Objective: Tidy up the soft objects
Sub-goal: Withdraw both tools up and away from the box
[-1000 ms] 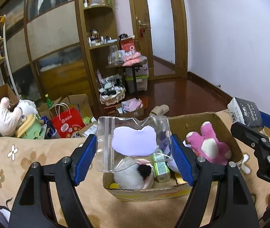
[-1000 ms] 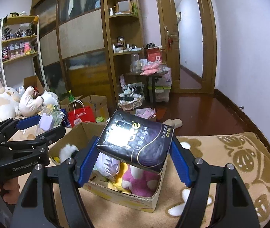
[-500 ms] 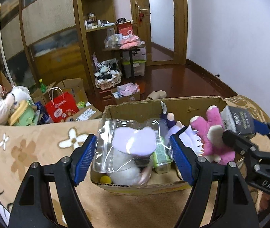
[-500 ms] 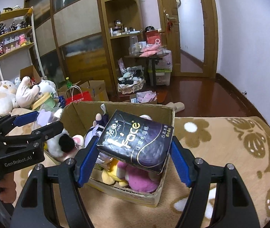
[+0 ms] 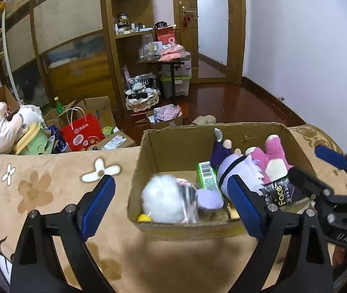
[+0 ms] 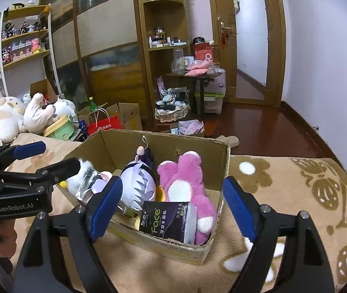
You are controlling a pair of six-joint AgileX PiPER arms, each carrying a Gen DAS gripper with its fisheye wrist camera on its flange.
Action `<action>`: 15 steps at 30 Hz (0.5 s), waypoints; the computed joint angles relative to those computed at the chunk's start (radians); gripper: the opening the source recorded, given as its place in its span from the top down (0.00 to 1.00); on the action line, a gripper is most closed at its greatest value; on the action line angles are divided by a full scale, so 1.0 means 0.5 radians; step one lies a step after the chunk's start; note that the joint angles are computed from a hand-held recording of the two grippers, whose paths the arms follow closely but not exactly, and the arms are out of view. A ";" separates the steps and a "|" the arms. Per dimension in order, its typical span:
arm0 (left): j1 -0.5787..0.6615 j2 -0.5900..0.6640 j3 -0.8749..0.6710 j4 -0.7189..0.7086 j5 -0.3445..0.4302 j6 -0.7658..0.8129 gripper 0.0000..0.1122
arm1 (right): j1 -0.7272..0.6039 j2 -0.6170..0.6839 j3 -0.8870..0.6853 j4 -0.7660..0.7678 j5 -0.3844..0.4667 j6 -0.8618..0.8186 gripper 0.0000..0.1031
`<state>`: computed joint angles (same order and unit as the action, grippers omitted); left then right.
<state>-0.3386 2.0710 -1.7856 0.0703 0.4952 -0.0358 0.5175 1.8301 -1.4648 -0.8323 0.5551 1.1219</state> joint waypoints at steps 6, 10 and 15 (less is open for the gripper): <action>0.002 -0.199 0.239 0.170 -0.115 -0.129 0.12 | 0.051 -0.123 0.073 -0.113 0.078 0.138 0.07; 0.017 -0.342 0.387 0.186 -0.164 -0.135 0.12 | 0.103 -0.235 0.162 -0.228 0.116 0.284 0.01; 0.021 -0.553 0.605 0.281 -0.279 -0.197 0.10 | 0.204 -0.319 0.185 -0.329 0.271 0.370 0.00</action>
<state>-0.3283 1.7947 -1.4830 0.2108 0.3559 -0.1341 0.6194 1.6705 -1.3722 -0.9966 0.6907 1.3068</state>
